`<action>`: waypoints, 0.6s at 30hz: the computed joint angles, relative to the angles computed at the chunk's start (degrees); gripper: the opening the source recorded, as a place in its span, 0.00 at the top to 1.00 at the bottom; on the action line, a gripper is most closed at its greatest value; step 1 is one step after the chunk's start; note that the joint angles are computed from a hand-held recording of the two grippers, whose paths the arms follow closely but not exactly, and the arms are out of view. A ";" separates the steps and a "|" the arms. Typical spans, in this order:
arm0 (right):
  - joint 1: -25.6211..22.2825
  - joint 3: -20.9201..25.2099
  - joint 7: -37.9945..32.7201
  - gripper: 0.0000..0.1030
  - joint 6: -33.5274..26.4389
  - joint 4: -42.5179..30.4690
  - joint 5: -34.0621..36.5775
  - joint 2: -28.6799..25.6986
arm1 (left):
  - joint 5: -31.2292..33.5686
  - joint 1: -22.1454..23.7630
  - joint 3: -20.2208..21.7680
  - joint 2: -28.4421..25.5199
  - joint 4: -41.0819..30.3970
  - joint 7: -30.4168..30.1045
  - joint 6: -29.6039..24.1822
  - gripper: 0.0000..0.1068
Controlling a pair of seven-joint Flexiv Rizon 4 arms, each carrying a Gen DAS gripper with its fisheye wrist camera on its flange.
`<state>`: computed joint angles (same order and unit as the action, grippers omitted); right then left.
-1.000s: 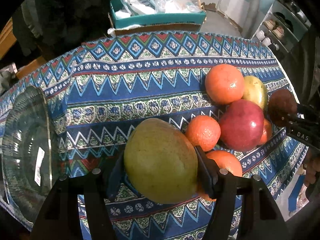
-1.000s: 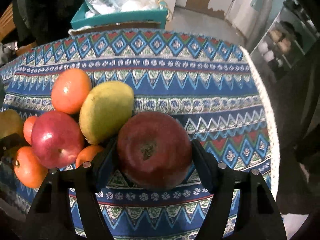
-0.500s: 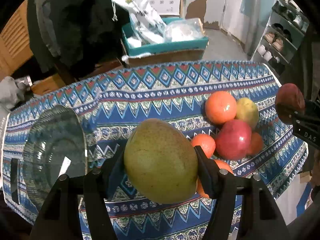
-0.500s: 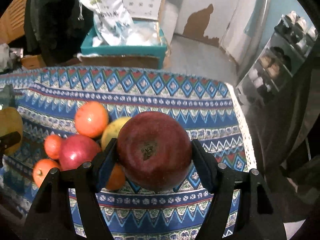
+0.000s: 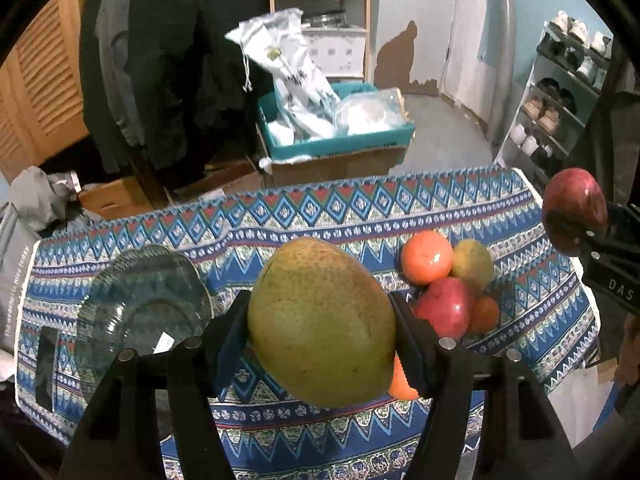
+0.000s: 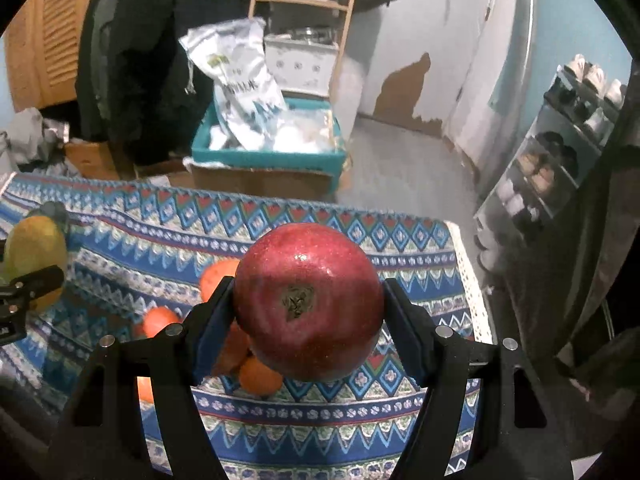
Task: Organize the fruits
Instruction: 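Lift and carry the pear and apple in both tools toward the glass plate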
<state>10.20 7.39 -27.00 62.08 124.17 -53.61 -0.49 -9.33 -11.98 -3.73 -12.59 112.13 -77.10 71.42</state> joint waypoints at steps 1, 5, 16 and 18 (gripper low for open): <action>0.09 0.09 0.09 0.30 0.03 -0.16 -0.32 0.18 | 0.09 -0.01 0.06 0.33 0.02 0.00 0.21 0.36; 0.33 0.34 1.39 0.30 -0.03 -0.96 -2.77 0.59 | -0.08 0.18 0.19 1.47 0.42 0.01 0.85 0.36; 1.79 1.05 2.49 0.30 1.61 -4.23 -4.11 -0.02 | -3.11 1.52 -0.16 3.58 2.13 2.44 3.98 0.36; 2.28 1.05 2.70 0.30 1.98 -4.98 -4.26 -0.51 | -3.87 1.73 -0.12 3.99 2.50 2.84 4.38 0.36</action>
